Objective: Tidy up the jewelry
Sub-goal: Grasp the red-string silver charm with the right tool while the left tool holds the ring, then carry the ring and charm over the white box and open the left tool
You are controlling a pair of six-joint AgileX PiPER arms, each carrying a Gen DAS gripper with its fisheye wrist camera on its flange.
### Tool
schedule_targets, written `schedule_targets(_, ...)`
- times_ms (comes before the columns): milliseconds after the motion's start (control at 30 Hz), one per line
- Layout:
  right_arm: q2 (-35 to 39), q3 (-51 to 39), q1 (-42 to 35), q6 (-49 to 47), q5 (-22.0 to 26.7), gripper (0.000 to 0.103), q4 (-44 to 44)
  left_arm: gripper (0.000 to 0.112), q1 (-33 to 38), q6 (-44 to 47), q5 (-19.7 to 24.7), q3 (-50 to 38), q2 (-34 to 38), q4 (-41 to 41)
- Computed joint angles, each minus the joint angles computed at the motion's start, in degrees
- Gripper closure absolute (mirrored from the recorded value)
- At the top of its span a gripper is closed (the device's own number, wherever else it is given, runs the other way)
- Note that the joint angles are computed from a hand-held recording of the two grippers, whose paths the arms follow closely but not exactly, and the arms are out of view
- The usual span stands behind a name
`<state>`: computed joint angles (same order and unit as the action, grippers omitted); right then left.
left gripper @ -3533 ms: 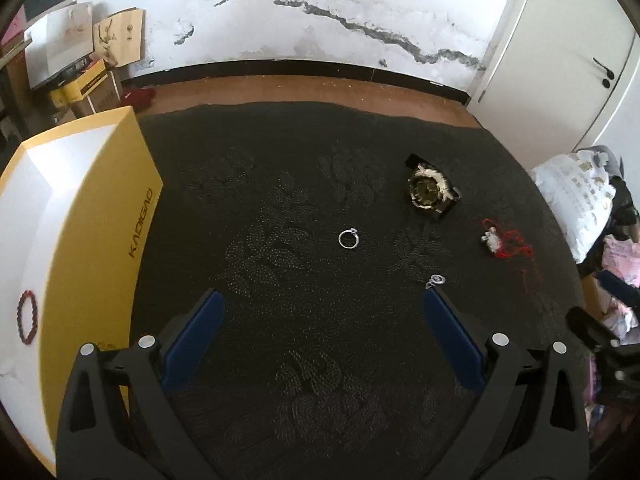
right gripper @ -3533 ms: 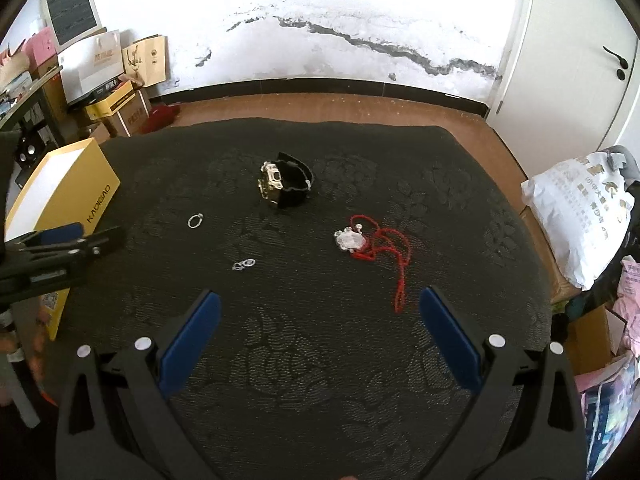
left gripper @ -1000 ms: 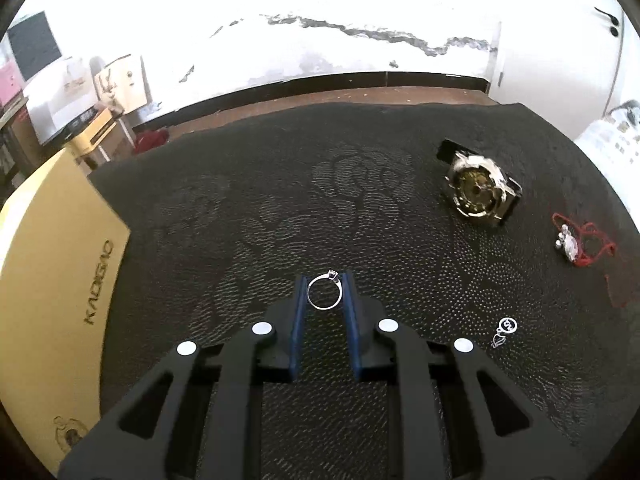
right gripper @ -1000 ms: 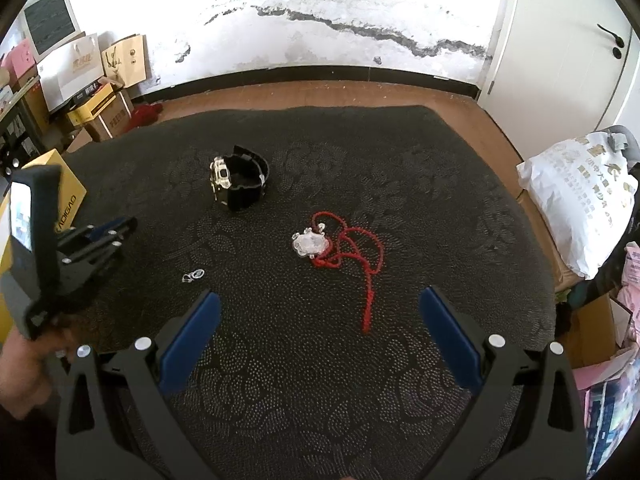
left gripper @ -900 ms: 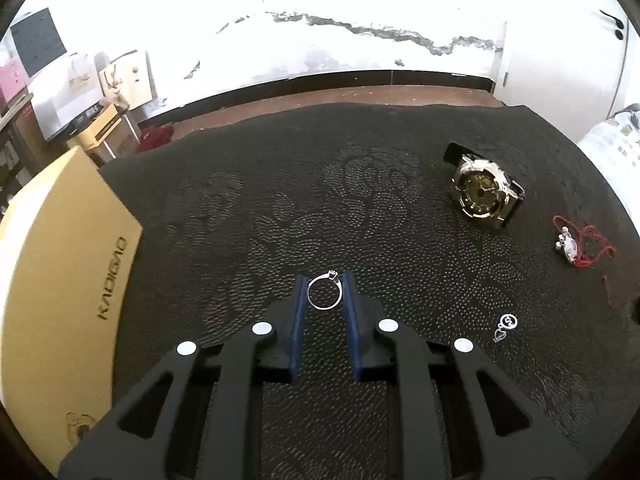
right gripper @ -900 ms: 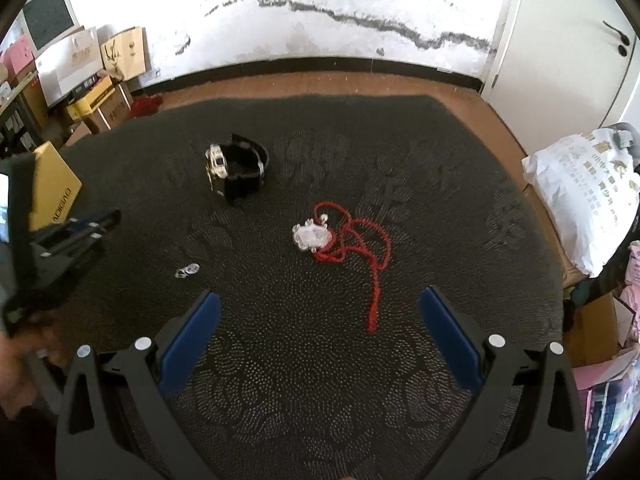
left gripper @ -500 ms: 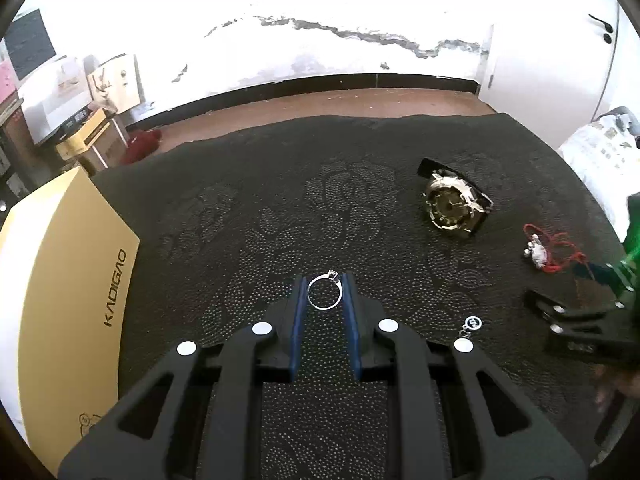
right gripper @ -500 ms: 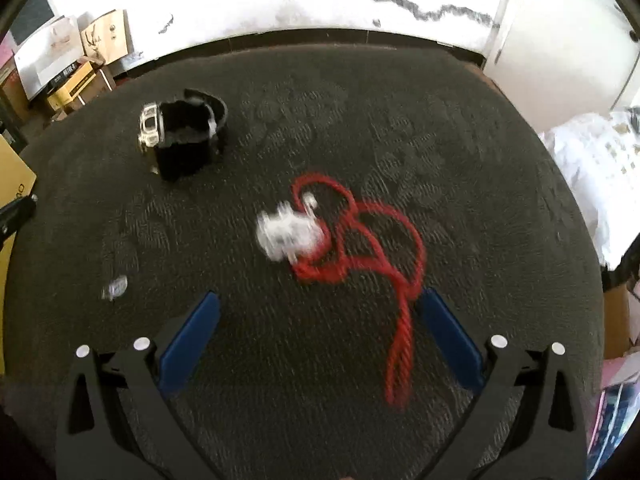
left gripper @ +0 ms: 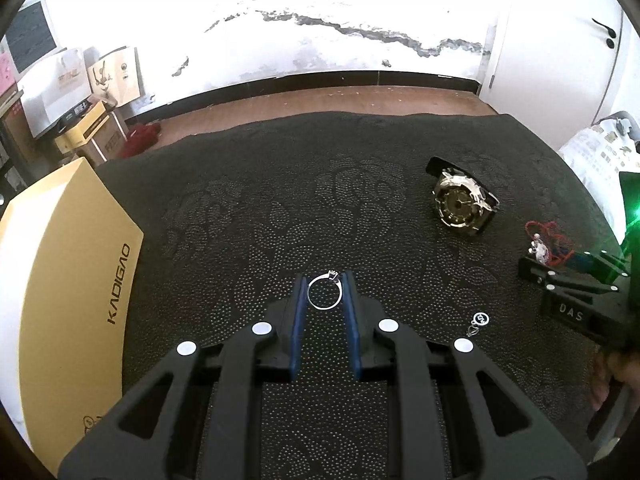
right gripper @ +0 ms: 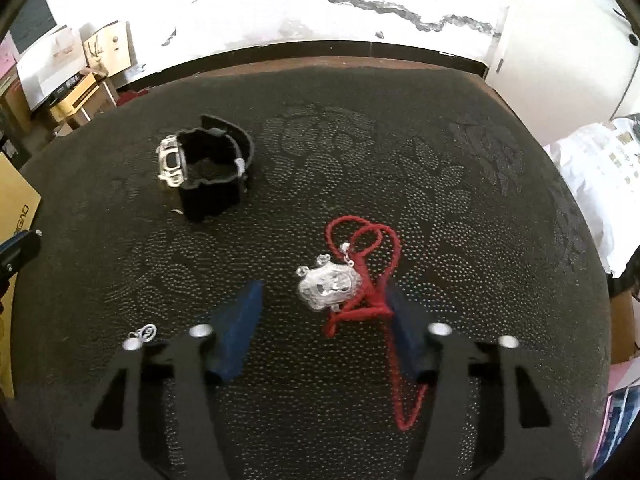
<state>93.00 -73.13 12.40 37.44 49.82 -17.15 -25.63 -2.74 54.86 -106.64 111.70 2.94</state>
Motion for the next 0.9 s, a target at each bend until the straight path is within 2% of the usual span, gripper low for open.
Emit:
schedule_targets(67, -0.15, 0.02, 0.17, -0.62, -0.22, 0.070, 0.22, 0.094, -0.19, -0.08, -0.03, 0.16, -0.02, 0.12)
schedule_targets(567, -2.87, 1.49, 3.95, 3.75, 1.72, 0.071, -4.55, 0.094, -0.54, -0.41, 0.23, -0.34, -0.42, 0.95)
schedule_targets(733, -4.87, -1.70, 5.83, 3.89, 5.75, 0.071, -5.32, 0.094, 0.20, -0.02, 1.62, 0.02, -2.21, -0.15)
schedule_targets(900, -5.64, -8.80, 12.33, 5.51, 13.27, 0.071, -7.24, 0.094, 1.40, 1.43, 4.84, -1.42, -5.20, -0.05)
